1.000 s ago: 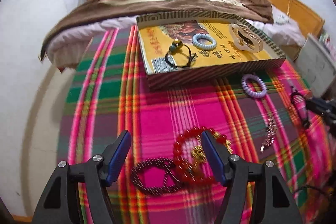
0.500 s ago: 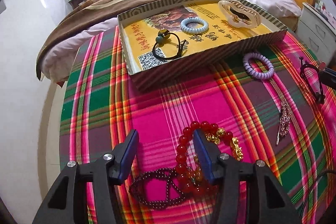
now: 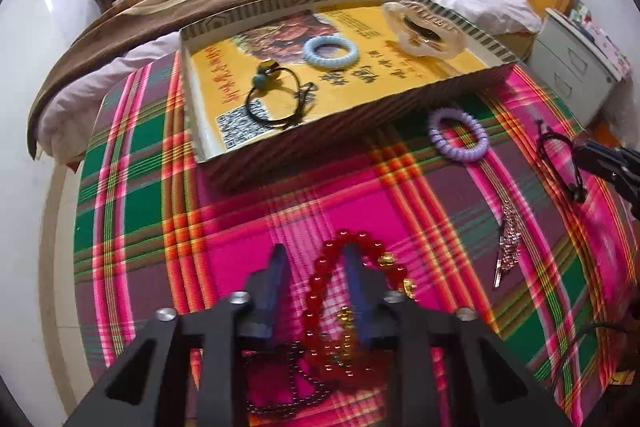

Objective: Organize jewelry
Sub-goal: 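Lift the bear-charm hair tie with the right gripper while the left gripper grasps the red bead bracelet, then carry both items to the tray while the right gripper opens to drop the bear-charm tie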

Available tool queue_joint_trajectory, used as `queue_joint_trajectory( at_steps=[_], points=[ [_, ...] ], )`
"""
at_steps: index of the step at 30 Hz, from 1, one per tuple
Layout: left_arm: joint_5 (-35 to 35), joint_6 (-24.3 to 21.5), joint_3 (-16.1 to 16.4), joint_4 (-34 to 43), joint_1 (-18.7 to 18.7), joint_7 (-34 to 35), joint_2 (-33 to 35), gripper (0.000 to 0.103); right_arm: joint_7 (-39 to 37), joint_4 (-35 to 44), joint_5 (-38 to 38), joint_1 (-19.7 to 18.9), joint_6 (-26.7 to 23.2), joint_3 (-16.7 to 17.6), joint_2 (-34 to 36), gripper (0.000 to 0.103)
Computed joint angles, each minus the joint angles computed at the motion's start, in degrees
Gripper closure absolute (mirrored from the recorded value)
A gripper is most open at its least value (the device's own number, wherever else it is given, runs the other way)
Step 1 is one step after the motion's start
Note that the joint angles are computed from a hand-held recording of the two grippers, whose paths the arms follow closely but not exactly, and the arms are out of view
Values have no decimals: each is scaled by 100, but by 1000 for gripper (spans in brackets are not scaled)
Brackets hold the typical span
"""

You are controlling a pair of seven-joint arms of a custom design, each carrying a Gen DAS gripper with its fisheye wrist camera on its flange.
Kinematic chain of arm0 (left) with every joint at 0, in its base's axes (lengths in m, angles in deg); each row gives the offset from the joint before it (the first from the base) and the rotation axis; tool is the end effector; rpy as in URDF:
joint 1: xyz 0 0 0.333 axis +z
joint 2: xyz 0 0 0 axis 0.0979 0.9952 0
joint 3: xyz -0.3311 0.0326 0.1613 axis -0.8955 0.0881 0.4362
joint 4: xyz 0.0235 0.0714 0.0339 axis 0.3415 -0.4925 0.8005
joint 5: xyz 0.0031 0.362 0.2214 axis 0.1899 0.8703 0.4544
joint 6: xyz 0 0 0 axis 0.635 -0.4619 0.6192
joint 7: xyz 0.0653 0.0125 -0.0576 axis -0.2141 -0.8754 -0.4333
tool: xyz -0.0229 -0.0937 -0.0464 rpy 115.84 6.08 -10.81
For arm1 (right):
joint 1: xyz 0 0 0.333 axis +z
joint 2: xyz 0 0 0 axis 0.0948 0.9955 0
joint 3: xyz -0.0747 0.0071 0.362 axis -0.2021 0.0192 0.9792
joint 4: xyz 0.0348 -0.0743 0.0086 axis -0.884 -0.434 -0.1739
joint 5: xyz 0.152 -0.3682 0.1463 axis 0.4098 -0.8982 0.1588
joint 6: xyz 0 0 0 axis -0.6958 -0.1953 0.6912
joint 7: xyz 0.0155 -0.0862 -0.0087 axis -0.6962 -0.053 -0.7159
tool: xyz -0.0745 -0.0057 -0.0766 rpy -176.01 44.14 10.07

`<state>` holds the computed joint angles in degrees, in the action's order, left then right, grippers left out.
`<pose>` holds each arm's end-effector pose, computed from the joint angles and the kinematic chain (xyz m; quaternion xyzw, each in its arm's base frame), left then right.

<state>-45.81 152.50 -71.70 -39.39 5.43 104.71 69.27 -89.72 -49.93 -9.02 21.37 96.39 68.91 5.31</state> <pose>0.6068 -0.0844 0.4319 -0.3853 0.8909 -0.2112 0.1151 0.4478 0.2779 0.4399 -0.5926 0.7090 -0.2100 0.3195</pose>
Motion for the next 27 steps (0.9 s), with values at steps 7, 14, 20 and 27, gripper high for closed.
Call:
queue_joint_trajectory(
  at_steps=[7,14,20,27],
  points=[
    [-463,-263,-18,11,8,221,-52,94,55,-53,-10,-19,-30,19,-72,88],
    [-1350,-295,32,-125,11,669,-345,94,232,-123,-150,-90,-21,60,-195,88],
    [-2189,-539,237,-300,-70,1212,-809,94,385,-164,-296,-134,-46,148,-323,88],
    [-2599,-659,461,-463,-197,1450,-1170,94,480,-189,-388,-152,-119,236,-457,88]
  ],
)
